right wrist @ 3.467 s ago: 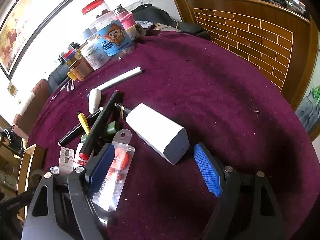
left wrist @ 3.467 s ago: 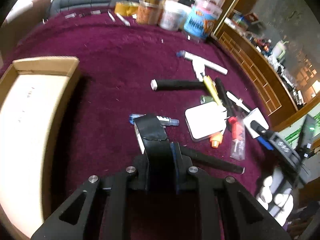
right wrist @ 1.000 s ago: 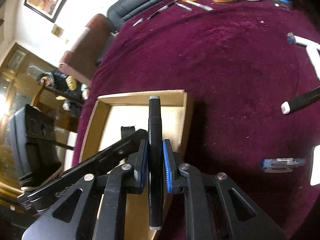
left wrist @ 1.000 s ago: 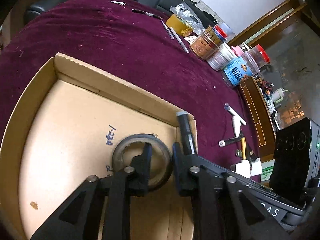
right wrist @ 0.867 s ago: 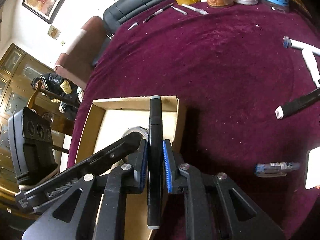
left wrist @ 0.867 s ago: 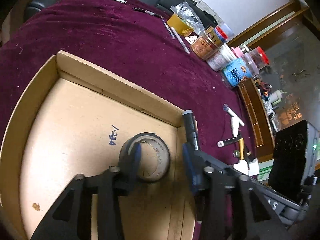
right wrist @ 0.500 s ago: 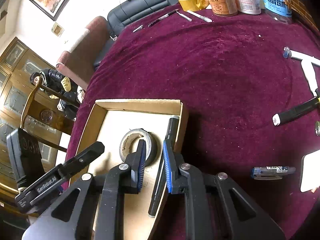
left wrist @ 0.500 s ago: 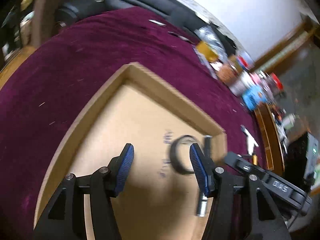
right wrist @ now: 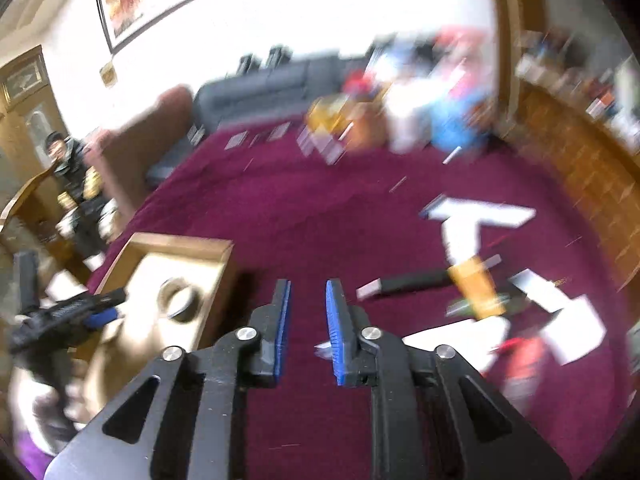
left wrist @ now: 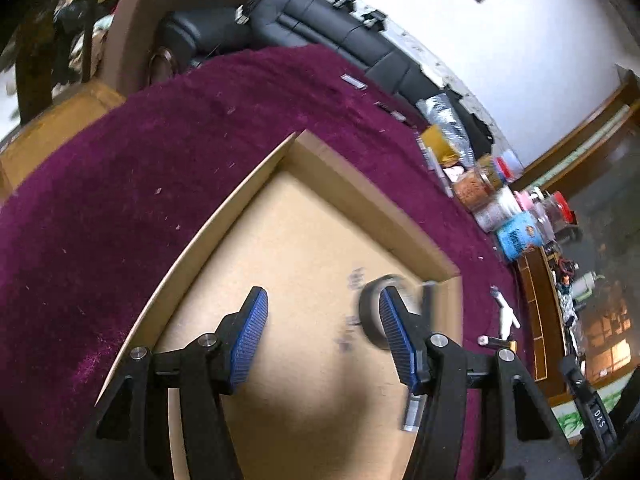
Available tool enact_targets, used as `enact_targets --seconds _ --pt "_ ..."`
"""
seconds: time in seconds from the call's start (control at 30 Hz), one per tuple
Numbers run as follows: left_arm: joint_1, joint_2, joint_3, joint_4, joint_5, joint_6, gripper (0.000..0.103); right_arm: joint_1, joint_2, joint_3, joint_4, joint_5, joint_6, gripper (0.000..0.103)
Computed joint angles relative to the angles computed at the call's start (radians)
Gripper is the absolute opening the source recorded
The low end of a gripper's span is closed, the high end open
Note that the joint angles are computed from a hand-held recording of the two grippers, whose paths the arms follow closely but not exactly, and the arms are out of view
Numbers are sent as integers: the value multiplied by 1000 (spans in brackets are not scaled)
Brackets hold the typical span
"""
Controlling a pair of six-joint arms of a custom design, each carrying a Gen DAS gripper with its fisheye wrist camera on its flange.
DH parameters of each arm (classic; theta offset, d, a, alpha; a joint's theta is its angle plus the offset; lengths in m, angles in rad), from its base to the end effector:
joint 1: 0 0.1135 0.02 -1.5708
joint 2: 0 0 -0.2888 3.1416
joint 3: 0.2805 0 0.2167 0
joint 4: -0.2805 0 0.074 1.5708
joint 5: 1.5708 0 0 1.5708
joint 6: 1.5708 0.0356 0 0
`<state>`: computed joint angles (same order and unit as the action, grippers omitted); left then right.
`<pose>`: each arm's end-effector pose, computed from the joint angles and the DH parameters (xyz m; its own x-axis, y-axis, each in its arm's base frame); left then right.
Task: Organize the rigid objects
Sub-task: 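Grasp the clear blue-capped pen with the left gripper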
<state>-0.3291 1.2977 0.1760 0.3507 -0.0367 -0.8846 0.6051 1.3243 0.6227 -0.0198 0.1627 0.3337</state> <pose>0.1567 -0.0521 0.1537 -0.6484 -0.5955 -0.4742 -0.3213 0.7788 -0.5387 0.1918 0.1257 0.2329 -0.6643 -0.0665 -0.7445 -0.2579 0.9552 0.1449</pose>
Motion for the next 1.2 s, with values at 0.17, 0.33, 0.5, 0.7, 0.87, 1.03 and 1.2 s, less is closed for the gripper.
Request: enact_targets --seconds 0.17,0.33,0.5,0.7,0.87,1.03,1.2 --pt "-340 -198 168 -321 -258 -80 66 -221 -157 -177 120 -2 -113 99" --pt "-609 22 405 -433 -372 -79 68 -587 -31 -243 241 -261 -147 98" --pt "-695 395 667 -455 -310 106 67 -784 63 -366 471 -397 -213 95" --pt "-746 677 1021 -685 -425 337 52 -865 56 -430 527 -476 -218 82" --pt "-724 789 1134 -715 -434 466 47 -821 48 -433 525 -463 -242 82" --pt "-714 877 1198 -746 -381 486 46 -884 116 -407 508 -528 -234 83" --pt "-698 817 1153 -725 -253 441 0 -922 144 -397 500 -556 -226 83"
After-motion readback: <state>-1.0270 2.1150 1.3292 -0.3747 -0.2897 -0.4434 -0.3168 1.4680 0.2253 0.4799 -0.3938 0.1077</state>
